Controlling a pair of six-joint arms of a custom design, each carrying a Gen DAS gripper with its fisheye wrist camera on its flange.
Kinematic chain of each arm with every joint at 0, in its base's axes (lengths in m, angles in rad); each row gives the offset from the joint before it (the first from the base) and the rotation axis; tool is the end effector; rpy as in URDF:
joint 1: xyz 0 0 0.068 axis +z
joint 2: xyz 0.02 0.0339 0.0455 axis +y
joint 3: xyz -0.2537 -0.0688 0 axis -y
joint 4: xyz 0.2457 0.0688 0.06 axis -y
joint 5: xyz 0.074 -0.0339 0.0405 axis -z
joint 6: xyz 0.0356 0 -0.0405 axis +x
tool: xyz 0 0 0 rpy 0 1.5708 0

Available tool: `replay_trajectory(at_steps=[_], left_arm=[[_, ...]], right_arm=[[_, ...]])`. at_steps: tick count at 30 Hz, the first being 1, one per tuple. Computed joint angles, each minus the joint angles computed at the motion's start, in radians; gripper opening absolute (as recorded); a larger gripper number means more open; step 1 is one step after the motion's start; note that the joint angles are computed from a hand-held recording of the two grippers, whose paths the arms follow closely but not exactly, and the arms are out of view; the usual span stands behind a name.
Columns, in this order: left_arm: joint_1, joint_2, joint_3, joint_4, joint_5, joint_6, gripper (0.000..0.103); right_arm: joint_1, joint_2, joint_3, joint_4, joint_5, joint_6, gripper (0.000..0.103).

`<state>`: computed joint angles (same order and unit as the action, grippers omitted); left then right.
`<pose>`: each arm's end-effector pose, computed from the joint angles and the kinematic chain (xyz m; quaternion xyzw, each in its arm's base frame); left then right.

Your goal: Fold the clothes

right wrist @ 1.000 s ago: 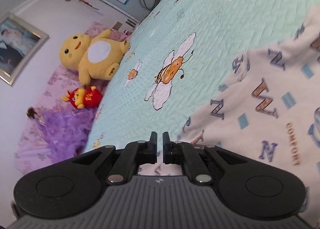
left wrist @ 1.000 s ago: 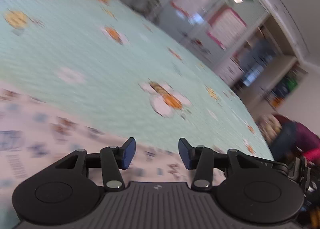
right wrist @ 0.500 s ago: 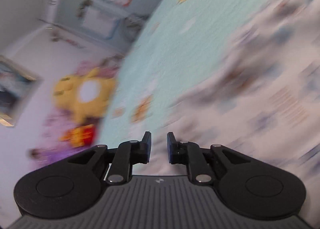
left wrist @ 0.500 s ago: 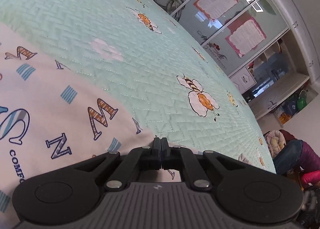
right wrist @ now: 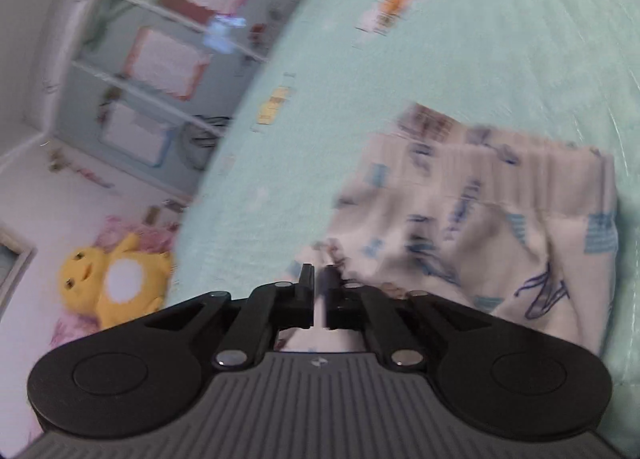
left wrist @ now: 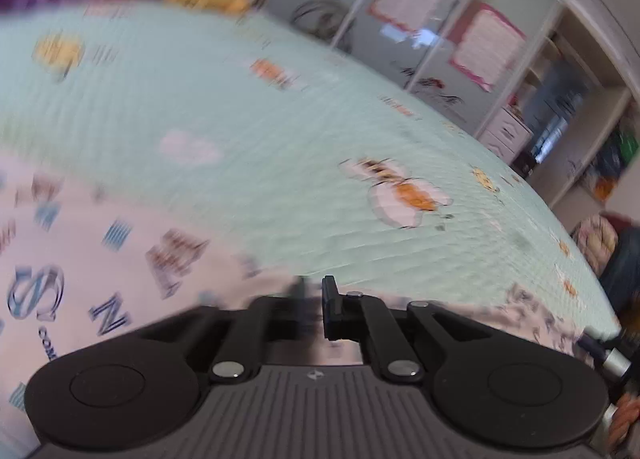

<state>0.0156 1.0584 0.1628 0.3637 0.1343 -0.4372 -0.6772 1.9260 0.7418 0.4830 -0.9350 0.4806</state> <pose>0.1903 -0.0018 0.1249 -0.1620 0.8515 -0.1606 0.4721 0.2745 -0.1839 0.0850 0.2841 0.7816 0.3698 0.4143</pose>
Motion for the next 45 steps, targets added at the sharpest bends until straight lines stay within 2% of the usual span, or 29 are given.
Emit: replay_trajectory(at_steps=[2, 4, 6, 10, 13, 15, 16, 17, 18, 20, 23, 30, 31, 32, 35, 37, 38, 39, 40, 41, 43, 45], left_arm=[[-0.138, -0.118, 0.024, -0.080, -0.059, -0.032, 0.008], [-0.285, -0.092, 0.088, -0.089, -0.101, -0.064, 0.010], [-0.392, 0.031, 0.181, -0.052, -0.079, -0.107, 0.016], [-0.546, 0.428, 0.443, 0.034, -0.067, -0.126, 0.016], [-0.594, 0.691, 0.649, 0.057, -0.039, -0.110, 0.016], [-0.605, 0.845, 0.766, 0.048, -0.087, -0.092, 0.016], [-0.609, 0.919, 0.822, 0.049, -0.115, -0.083, 0.016], [-0.596, 0.968, 0.827, 0.104, -0.119, -0.101, 0.005], [-0.580, 1.014, 0.813, 0.195, -0.115, -0.125, 0.005], [-0.566, 1.032, 0.807, 0.232, -0.099, -0.178, 0.005], [-0.584, 1.031, 0.811, 0.223, -0.136, -0.148, 0.005], [-0.564, 1.036, 0.794, 0.259, -0.099, -0.170, 0.004], [-0.564, 1.037, 0.795, 0.259, -0.100, -0.169, 0.004], [-0.566, 1.038, 0.796, 0.260, -0.104, -0.168, 0.004], [-0.578, 1.019, 0.779, 0.254, -0.129, -0.151, 0.004], [-0.582, 1.017, 0.780, 0.250, -0.138, -0.144, 0.004], [-0.583, 1.017, 0.782, 0.248, -0.140, -0.142, 0.004], [-0.584, 1.017, 0.783, 0.245, -0.143, -0.141, 0.004], [-0.585, 1.018, 0.785, 0.243, -0.145, -0.139, 0.004], [-0.590, 1.017, 0.787, 0.238, -0.156, -0.131, 0.004], [-0.603, 1.013, 0.791, 0.224, -0.185, -0.110, 0.004], [-0.618, 1.011, 0.798, 0.207, -0.216, -0.089, 0.004]], right_arm=[[-0.033, -0.007, 0.006, 0.021, -0.051, 0.013, 0.020], [-0.057, -0.017, 0.016, 0.023, -0.083, 0.001, 0.020], [-0.081, -0.035, 0.025, 0.010, -0.105, -0.028, 0.020], [-0.114, -0.027, 0.088, -0.080, -0.132, -0.130, 0.024], [-0.123, 0.003, 0.134, -0.116, -0.168, -0.164, 0.025], [-0.122, 0.046, 0.184, -0.154, -0.198, -0.205, 0.027], [-0.118, 0.083, 0.221, -0.196, -0.167, -0.236, 0.029], [-0.113, 0.121, 0.259, -0.234, -0.130, -0.261, 0.025], [-0.115, 0.156, 0.272, -0.235, -0.064, -0.267, 0.000], [-0.142, 0.213, 0.283, -0.147, -0.091, -0.213, 0.000], [-0.135, 0.170, 0.253, -0.144, -0.026, -0.250, 0.000], [-0.170, 0.114, 0.207, -0.136, 0.034, -0.287, 0.000], [-0.185, 0.104, 0.204, -0.150, 0.034, -0.293, 0.006], [-0.201, 0.094, 0.204, -0.166, 0.032, -0.300, 0.007], [-0.258, 0.069, 0.179, -0.187, -0.154, -0.279, 0.009], [-0.277, 0.088, 0.201, -0.299, -0.266, -0.343, 0.015], [-0.278, 0.114, 0.223, -0.362, -0.240, -0.385, 0.015], [-0.278, 0.142, 0.244, -0.413, -0.202, -0.417, 0.010], [-0.291, 0.172, 0.256, -0.412, -0.212, -0.411, 0.000], [-0.303, 0.193, 0.260, -0.398, -0.216, -0.389, 0.000], [-0.305, 0.116, 0.218, -0.372, -0.169, -0.419, 0.000], [-0.324, 0.046, 0.141, -0.226, -0.196, -0.355, 0.012]])
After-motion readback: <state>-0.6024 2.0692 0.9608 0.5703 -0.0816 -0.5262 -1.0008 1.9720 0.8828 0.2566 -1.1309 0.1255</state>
